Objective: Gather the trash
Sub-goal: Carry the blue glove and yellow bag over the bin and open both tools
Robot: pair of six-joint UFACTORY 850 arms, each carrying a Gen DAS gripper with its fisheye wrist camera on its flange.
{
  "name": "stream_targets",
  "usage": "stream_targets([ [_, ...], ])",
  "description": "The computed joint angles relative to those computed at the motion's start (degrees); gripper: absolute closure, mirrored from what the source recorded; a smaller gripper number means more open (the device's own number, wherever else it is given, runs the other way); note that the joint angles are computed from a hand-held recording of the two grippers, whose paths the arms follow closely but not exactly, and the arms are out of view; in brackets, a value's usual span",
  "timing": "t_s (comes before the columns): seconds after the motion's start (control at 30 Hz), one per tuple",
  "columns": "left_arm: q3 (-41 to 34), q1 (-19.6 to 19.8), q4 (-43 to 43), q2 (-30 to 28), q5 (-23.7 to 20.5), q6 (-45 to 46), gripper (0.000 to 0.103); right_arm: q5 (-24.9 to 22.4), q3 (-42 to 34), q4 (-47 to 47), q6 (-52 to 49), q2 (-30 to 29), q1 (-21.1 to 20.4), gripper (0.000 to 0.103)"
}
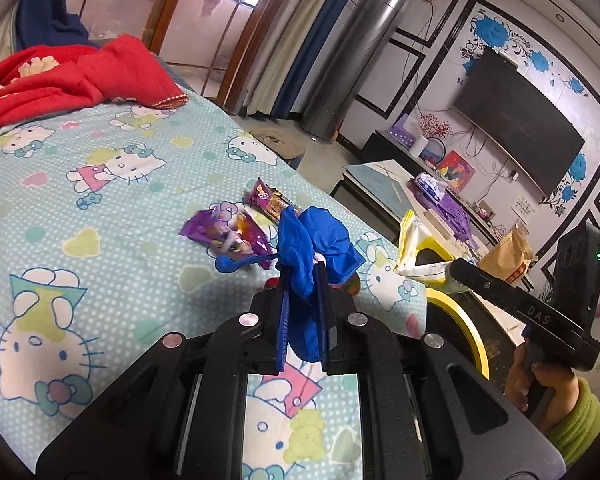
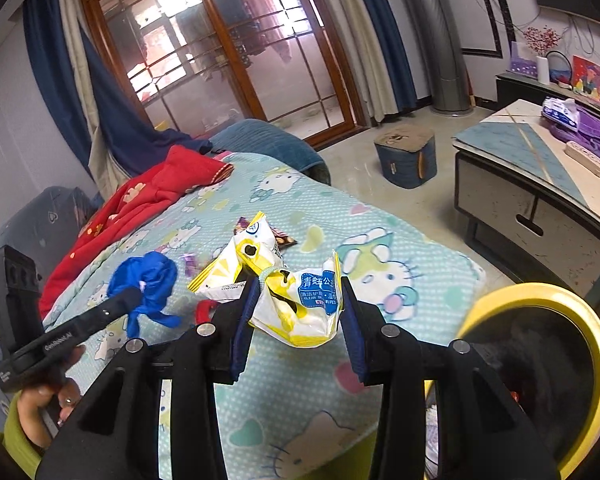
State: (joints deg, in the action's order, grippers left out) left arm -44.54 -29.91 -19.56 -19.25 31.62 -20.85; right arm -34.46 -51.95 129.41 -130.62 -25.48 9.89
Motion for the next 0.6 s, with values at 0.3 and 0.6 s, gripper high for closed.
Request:
stream_targets([
  [0.3, -0.4, -1.9, -1.6, 1.2, 0.2, 3.1, 0.097, -2.1, 2.9, 0.4, -1.1, 3.1, -2.6, 0.065],
  [0.6, -2.5, -4.5, -1.3, 0.6, 0.1, 5.2, 0.097, -3.4, 6.7, 2.3, -5.1, 6.8, -5.8, 0.065],
])
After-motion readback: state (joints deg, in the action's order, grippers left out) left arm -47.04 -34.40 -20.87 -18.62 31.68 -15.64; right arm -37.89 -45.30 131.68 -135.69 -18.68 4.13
